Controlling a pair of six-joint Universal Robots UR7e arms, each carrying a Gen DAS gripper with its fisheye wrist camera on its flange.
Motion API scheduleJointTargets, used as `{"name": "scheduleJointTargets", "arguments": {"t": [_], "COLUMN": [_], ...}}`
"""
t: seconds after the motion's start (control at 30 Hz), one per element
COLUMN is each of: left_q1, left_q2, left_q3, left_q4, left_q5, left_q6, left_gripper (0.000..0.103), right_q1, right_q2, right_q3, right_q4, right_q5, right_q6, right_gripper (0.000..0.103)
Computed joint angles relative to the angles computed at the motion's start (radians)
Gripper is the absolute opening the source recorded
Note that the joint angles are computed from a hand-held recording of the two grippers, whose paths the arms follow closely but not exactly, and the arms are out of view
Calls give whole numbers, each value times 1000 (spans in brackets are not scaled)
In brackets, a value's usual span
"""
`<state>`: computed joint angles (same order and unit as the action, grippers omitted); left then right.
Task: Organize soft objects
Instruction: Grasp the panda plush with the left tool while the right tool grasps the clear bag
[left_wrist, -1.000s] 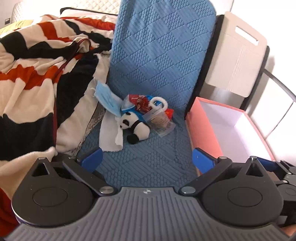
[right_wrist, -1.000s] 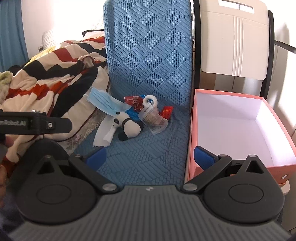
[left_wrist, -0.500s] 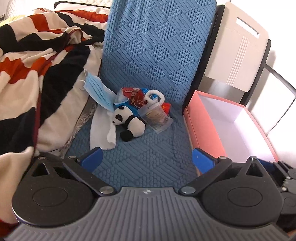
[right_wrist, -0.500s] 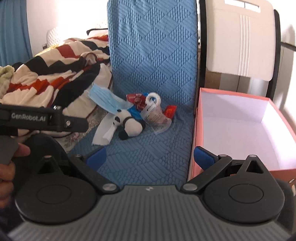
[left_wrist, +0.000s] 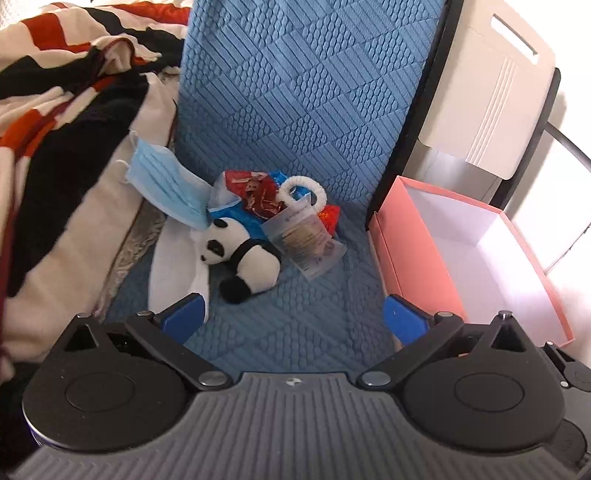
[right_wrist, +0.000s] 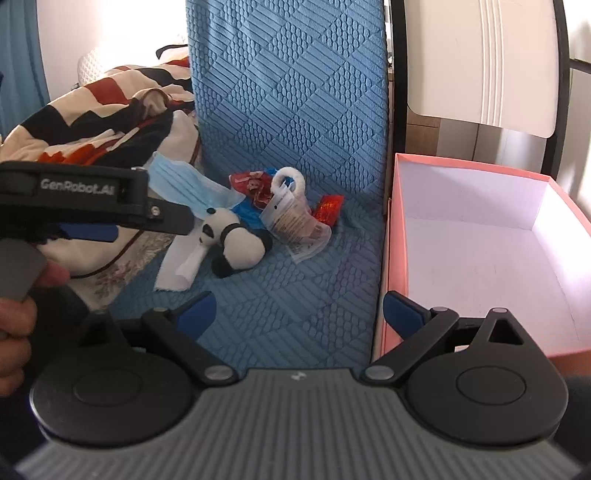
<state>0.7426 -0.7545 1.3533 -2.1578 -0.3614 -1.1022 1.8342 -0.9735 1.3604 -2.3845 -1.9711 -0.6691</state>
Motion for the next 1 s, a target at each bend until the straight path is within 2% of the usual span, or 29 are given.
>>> {"name": "scheduleJointTargets", "arguments": {"t": [0.23,0.33,0.5,0.67,0.73,0.93,1.0], "left_q1": [59,86,113,138,151,186,195], "left_q2": [51,75,98,96,94,88,89], "left_q3": [-62,-107,-125,-82,-90,-123,-128], "left_q4": [-108,-78,-134,-330,-294,-252,-267], "left_q5": [-15,-18,-16,-39,-50,-106,-114], "left_q6": [135,119,185,307,281,267,282], "left_gripper": [103,103,103,103,103,103,103], "right_q1": [-16,-19,-28,-35,-41,-42,-44], "right_q2": [61,80,98,124,134,170,184], "right_q3": [-33,-37,-59,-94,-116,-143,-155], "right_q4": [-7,-12,-4,9,48,54,49], "right_q5": [5,11,22,36,69,68,71], "right_q6": [-32,-73,-100,-86,-64,-85,-102], "right_gripper": [99,99,99,99,99,99,92]}}
